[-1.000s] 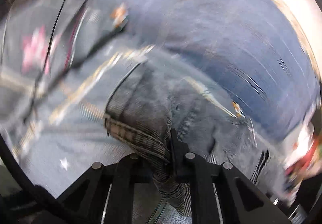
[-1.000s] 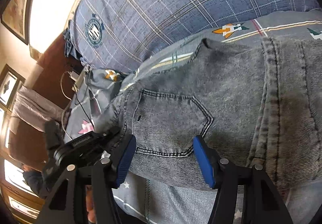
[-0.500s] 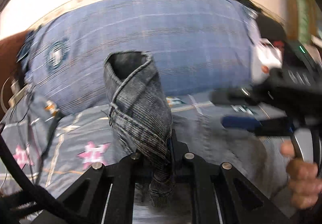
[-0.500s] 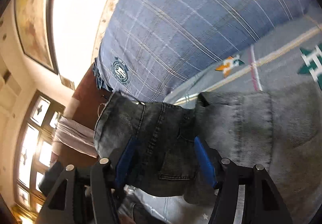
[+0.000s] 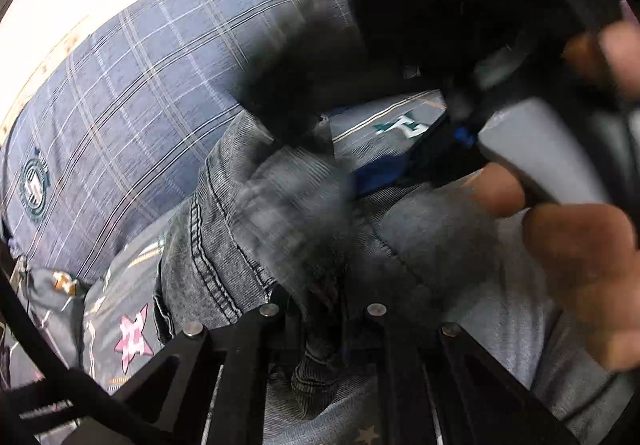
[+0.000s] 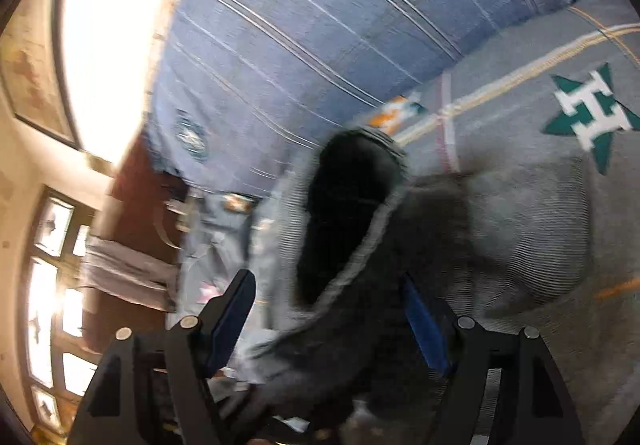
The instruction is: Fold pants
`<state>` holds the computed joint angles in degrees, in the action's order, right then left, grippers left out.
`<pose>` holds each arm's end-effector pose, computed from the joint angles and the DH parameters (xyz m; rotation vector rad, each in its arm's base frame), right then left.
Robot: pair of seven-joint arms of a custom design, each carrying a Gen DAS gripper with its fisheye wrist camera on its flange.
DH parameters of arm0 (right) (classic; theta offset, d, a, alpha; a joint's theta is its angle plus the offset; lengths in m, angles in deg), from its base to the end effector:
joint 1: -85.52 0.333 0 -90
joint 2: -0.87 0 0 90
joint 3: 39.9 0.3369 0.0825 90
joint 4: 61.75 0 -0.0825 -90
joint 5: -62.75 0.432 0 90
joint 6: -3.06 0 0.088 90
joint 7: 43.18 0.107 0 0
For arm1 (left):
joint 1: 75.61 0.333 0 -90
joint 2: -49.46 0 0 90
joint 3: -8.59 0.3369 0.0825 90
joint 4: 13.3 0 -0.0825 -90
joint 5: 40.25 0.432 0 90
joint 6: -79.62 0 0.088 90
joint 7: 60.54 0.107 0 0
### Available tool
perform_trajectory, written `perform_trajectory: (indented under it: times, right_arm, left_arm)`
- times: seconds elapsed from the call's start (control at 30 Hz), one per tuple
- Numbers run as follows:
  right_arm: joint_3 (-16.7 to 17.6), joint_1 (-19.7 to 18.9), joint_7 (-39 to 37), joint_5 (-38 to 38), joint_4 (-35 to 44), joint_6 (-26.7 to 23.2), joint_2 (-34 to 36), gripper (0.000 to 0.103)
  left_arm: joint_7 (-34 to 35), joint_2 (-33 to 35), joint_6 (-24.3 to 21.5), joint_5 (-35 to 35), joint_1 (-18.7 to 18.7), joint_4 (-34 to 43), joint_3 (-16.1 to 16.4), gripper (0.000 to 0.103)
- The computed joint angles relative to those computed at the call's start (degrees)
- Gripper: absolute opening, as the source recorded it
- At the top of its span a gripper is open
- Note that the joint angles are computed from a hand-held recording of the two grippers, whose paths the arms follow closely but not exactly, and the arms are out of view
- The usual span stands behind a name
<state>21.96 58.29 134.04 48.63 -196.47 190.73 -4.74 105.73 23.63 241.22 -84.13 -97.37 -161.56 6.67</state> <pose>0.4569 0.3569 0.4525 -1.0034 1.9331 0.1180 0.4392 -0.1555 0.4714 -0.5977 2.4747 -0.8597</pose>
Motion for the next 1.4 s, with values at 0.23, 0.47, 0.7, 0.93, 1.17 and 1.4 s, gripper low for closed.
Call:
perform_trajectory:
  times: [0.23, 0.47, 0.7, 0.93, 1.17, 1.4]
  right_arm:
    - [-6.4, 6.7, 0.9, 6.2, -6.7, 3.7, -12.2, 0.022]
    - [-17.1, 17.4, 6.7, 9.2, -10.5, -1.5, -8.2, 0.025]
    - [-13.3, 13.4, 12.2, 2.5, -8.5, -11.3, -14.0, 0.025]
    - [-6.0, 6.3, 22.3, -6.5, -8.4, -9.4, -25.1, 0.041]
    - [-9.4, 10.5, 21.7, -11.0, -5.2, -14.6, -16.9, 0.074]
    - [-15.1, 15.0, 23.7, -13.8, -6.1, -11.6, -10.7, 0.015]
  left_arm:
    - [3.2, -2.1, -8.7, -5.5, -1.3, 2.5, 2.0, 0.020]
    - [-3.6, 6.1, -35.1, -2.5, 7.2, 11.9, 2.9, 0.051]
    - [-5.3, 6.0, -47.3, -8.0, 14.9, 15.7, 5.6, 0.065]
    - [-10.2, 8.7, -42.3, -5.9, 19.8, 17.6, 2.3, 0.065]
    - [-8.6, 6.3, -38.3, -3.5, 17.8, 13.5, -0.9, 0.065]
    - [-9.0, 7.6, -38.9, -2.0, 16.3, 13.4, -1.4, 0.065]
